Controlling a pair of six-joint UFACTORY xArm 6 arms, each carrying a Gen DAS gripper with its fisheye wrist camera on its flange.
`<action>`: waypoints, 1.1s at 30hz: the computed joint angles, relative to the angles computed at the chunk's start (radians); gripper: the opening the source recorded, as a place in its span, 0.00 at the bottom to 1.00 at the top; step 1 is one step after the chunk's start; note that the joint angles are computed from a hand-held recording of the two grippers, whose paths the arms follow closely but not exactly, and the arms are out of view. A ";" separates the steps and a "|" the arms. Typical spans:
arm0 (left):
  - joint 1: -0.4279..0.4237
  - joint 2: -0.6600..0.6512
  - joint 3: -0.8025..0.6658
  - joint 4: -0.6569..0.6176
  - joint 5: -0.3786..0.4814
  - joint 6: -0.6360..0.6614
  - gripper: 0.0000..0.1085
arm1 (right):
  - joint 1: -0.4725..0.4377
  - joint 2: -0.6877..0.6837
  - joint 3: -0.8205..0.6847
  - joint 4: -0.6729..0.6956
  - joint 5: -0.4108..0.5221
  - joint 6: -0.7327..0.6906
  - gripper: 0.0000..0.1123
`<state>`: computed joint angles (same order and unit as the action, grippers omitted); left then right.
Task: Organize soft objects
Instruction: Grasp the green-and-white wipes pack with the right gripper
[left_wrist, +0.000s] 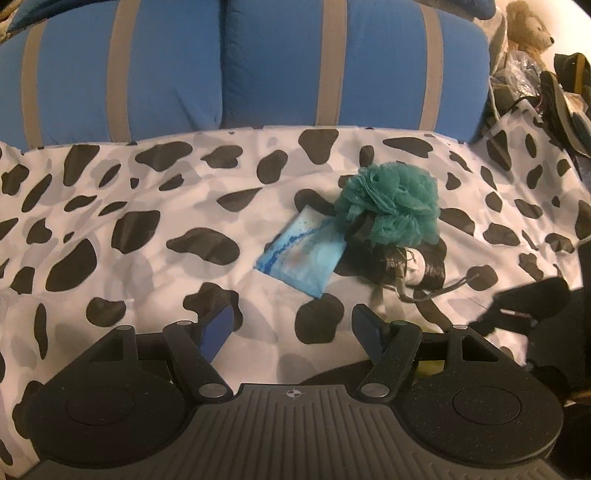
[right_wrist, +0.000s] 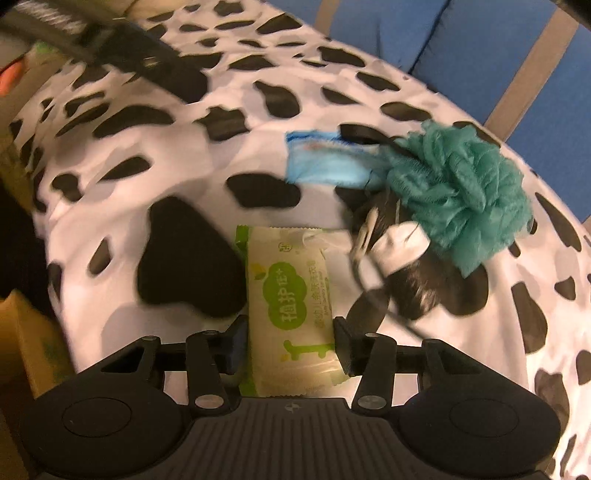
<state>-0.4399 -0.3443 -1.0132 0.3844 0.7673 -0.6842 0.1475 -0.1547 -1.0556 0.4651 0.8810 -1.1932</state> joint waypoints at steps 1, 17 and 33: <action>-0.001 0.000 0.001 -0.007 -0.003 0.005 0.64 | -0.006 -0.013 0.005 -0.015 0.021 0.009 0.46; -0.018 0.016 0.002 -0.012 -0.017 0.047 0.64 | 0.007 -0.034 0.048 0.021 -0.006 0.053 0.47; -0.047 0.019 0.029 0.118 -0.096 0.044 0.64 | -0.097 -0.148 0.045 -0.001 0.024 0.169 0.47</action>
